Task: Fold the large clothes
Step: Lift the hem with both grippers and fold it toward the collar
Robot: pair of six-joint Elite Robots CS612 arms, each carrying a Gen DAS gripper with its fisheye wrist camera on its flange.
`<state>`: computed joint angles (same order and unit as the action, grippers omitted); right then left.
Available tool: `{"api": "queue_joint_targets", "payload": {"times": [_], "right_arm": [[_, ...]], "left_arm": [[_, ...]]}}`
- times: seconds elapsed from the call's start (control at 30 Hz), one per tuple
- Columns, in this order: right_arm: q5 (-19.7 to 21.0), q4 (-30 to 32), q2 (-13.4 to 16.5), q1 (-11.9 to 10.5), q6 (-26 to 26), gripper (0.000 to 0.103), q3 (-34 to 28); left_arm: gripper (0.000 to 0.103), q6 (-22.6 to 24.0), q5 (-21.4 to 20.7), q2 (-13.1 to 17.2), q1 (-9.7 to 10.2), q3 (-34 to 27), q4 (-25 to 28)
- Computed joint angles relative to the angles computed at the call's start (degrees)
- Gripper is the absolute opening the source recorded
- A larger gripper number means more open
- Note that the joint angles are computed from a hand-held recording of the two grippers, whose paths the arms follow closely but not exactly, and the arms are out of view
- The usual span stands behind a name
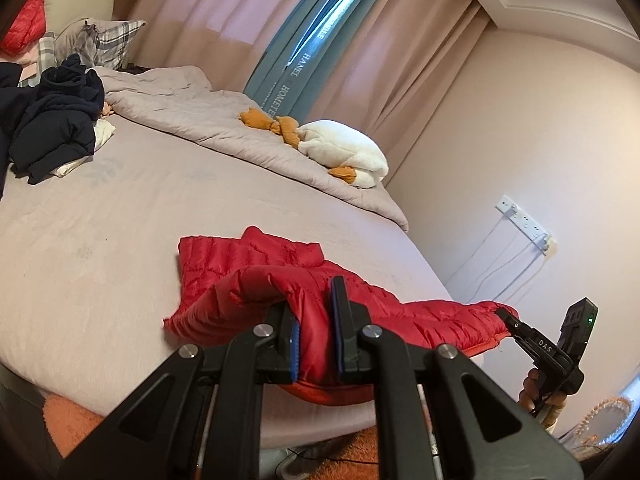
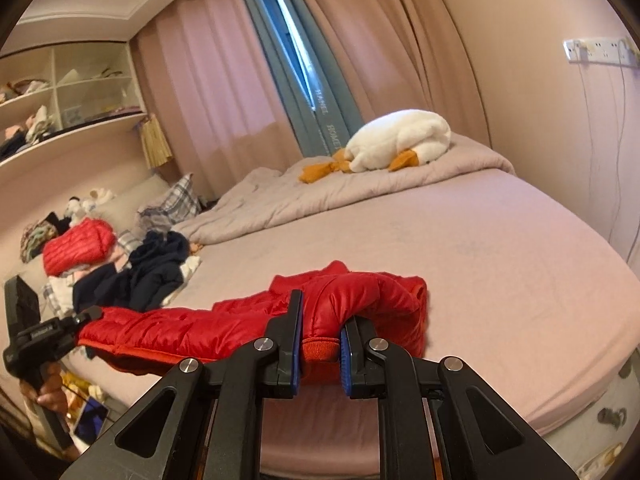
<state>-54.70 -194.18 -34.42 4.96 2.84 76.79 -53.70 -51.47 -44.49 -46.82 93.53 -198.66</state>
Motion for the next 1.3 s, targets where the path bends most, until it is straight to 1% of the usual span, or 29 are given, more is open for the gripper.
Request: {"api": "queue_joint_targets", "payload": {"times": [0.1,0.2,0.3,0.57,0.73,0.93,1.07,1.3], "right_arm": [[-0.96,1.29,0.7,0.32,0.81,0.016,-1.81],[-2.99,2.76,1.01,0.91,0.28,0.016,-3.17],[-4.07,4.62,1.16,1.22,0.18,0.016,-4.21],[-5.48,7.65,1.95,1.86,0.27,0.016,-7.23],[-5.91,8.94,2.41,2.17,0.64,0.016,-8.48],[-6.81,10.06,2.67,2.4,0.65,0.016,-9.41],[-8.3,10.72,2.77,2.8,0.37,0.016,-10.03],[-8.55,11.26,2.76,3.05,0.75,0.016,-10.36]], "left_arm": [[0.012,-0.25,-0.15,0.33,0.64,-1.1,1.1],[0.012,-0.92,-0.17,0.53,1.41,-2.29,3.62],[0.012,-1.24,-1.46,0.65,2.45,-3.5,5.32],[0.013,-1.71,-3.07,0.9,4.34,-5.68,9.72],[0.013,-2.38,-4.55,1.15,5.42,-6.62,11.23],[0.013,-2.46,-4.78,1.63,5.92,-7.51,11.93],[0.014,-2.91,-4.59,1.75,6.03,-7.71,12.65],[0.014,-3.0,-4.2,1.88,6.02,-8.17,13.7]]}}
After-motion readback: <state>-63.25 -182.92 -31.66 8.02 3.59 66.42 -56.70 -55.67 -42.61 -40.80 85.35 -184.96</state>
